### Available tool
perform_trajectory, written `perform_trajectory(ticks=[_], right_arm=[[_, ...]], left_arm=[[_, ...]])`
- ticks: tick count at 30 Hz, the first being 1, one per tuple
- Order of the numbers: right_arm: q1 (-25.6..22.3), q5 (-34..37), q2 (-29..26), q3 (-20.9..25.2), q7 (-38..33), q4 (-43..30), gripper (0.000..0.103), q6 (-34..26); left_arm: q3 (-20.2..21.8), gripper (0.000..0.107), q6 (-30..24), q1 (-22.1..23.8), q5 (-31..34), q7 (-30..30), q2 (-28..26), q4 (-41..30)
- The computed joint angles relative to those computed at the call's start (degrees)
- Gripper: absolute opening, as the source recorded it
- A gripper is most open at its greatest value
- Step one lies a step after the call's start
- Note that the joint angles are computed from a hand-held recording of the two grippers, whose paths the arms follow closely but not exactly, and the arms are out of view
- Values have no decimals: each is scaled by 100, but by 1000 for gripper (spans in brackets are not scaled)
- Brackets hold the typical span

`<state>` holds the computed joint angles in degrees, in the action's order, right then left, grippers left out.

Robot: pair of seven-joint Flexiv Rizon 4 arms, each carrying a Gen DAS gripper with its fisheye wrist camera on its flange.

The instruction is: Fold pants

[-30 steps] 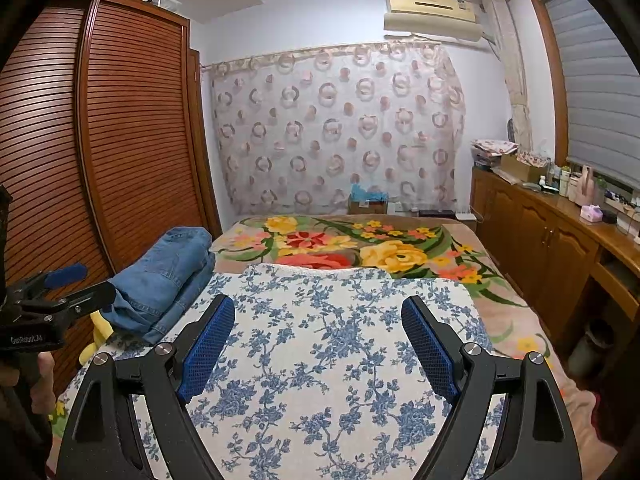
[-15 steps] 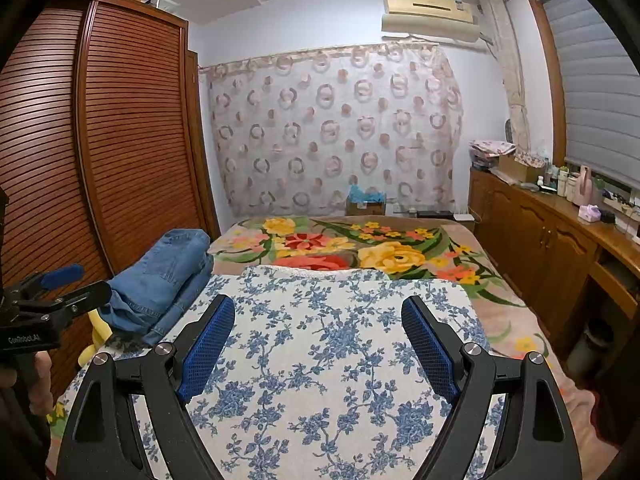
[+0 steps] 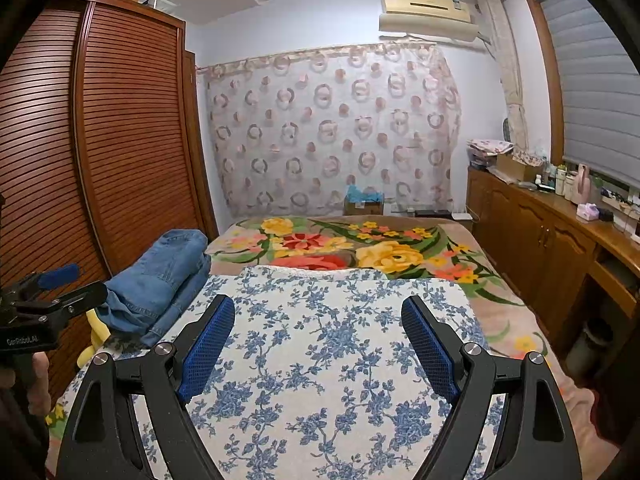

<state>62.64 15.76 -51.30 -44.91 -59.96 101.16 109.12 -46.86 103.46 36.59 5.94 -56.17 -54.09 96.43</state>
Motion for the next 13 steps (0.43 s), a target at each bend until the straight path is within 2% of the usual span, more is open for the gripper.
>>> perform_trajectory(ticks=[13], right_arm=[[24, 23, -13, -36, 6, -4, 87, -11]], left_arm=[[-8, 103, -7, 11, -1, 13, -3, -4]])
